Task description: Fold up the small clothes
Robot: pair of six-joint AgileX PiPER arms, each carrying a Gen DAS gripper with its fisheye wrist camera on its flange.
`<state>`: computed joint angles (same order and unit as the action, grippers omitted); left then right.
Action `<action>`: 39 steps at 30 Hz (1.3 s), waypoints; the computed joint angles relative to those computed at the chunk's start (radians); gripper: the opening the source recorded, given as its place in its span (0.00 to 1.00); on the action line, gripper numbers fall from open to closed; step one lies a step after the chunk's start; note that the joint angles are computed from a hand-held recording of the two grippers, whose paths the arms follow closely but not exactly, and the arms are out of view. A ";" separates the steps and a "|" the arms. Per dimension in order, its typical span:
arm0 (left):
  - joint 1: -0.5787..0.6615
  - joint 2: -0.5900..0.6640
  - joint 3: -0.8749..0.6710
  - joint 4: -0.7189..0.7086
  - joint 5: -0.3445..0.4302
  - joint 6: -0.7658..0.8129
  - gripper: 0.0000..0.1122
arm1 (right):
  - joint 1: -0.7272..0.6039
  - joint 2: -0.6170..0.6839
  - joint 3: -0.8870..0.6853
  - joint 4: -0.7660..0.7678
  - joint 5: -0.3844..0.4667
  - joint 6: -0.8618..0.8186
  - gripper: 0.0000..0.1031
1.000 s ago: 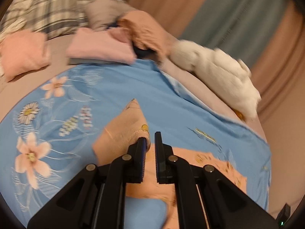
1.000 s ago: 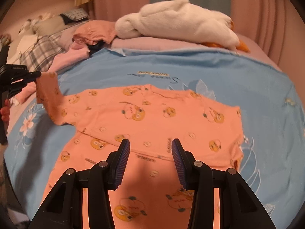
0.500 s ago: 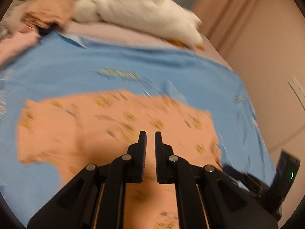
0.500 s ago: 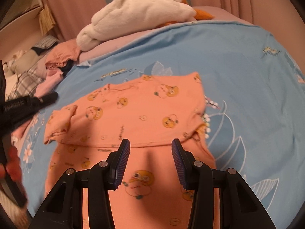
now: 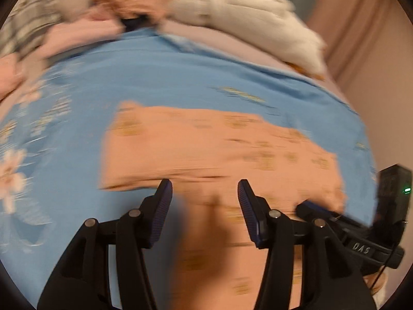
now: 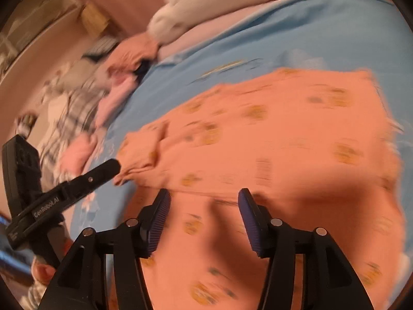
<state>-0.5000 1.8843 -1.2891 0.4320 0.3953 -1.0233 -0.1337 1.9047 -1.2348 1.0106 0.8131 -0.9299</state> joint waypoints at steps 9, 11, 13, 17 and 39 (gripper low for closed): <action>0.173 -0.116 0.282 -0.034 -0.154 -0.061 0.47 | 0.409 0.072 -0.198 -0.259 -0.189 0.067 0.53; 0.181 -0.116 0.296 -0.078 -0.172 -0.021 0.47 | 0.468 0.127 -0.287 -0.357 -0.187 0.164 0.53; 0.193 -0.113 0.299 -0.151 -0.185 0.058 0.47 | 0.498 0.176 -0.359 -0.413 -0.168 0.228 0.53; 0.215 -0.109 0.303 -0.251 -0.208 0.169 0.47 | 0.542 0.238 -0.449 -0.503 -0.139 0.291 0.53; 0.164 -0.097 0.266 -0.435 -0.183 0.344 0.48 | 0.079 0.148 -0.214 0.213 0.195 -0.001 0.14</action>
<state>-0.3363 1.7874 -1.0230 -0.0034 0.2123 -0.6797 -0.0547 2.0530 -1.4489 1.2236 1.0086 -0.9305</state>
